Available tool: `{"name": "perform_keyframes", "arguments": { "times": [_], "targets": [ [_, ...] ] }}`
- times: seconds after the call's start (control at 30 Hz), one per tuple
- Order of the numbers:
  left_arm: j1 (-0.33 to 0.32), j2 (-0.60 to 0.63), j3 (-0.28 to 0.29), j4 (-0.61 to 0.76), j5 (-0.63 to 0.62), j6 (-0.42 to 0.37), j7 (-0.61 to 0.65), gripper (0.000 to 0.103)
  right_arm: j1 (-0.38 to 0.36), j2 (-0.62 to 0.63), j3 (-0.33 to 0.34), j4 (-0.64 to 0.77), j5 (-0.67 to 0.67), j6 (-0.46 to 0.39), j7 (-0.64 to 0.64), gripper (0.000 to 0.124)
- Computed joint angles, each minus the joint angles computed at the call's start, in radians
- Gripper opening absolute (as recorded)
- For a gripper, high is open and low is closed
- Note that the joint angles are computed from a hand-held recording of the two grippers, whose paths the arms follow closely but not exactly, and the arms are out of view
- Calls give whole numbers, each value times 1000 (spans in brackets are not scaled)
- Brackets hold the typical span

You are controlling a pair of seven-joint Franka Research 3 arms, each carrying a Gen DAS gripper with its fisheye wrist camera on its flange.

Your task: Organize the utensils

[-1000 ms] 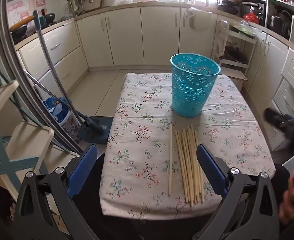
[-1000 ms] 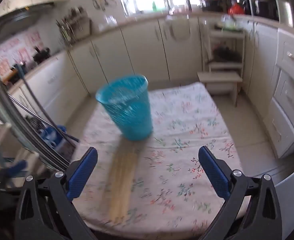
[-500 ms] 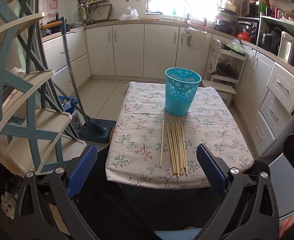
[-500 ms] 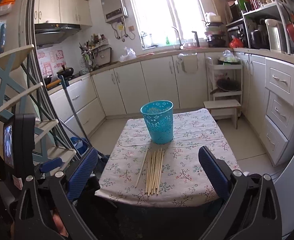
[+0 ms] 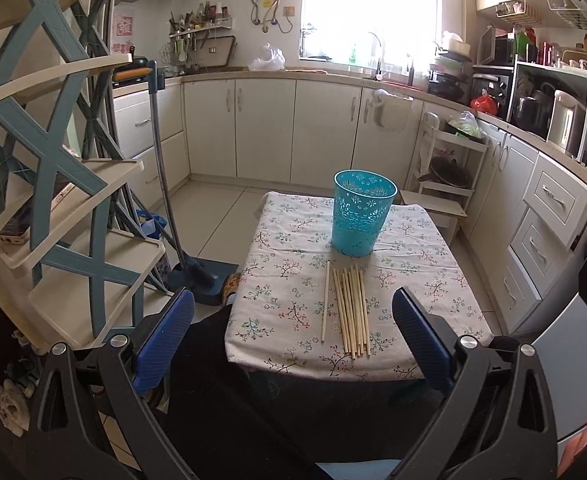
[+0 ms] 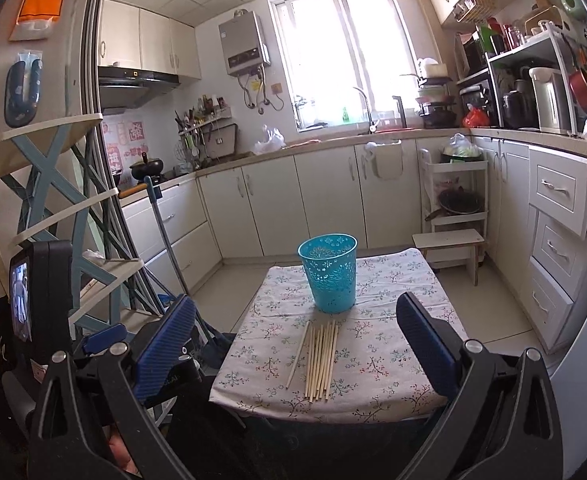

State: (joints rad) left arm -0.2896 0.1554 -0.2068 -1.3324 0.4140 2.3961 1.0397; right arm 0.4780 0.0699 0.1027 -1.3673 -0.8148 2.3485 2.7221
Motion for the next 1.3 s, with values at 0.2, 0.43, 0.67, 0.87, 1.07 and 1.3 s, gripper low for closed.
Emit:
{"name": "perform_keyframes", "arguments": {
  "times": [0.2,0.43,0.67,0.87,1.07,1.3],
  "targets": [
    [-1,-18,0,-14,13,6,-15,95,-4,-17,5,-18,-8,16,3,97],
    [7,-23,-1,-20,7,12,-9,95,-10,-29,16,-36,-28,29,19,97],
    [7,-27,-2,-25,12,15,-15,95,-10,-25,20,-33,-31,29,22,97],
    [10,-29,-1,-26,10,18,-14,95,-8,-25,20,-34,-32,35,17,97],
    [11,-34,-1,-29,17,22,-20,95,-6,-21,18,-28,-32,38,13,97],
    [4,-32,-3,-20,35,17,-36,95,-5,-28,19,-37,-42,50,18,97]
  ]
}}
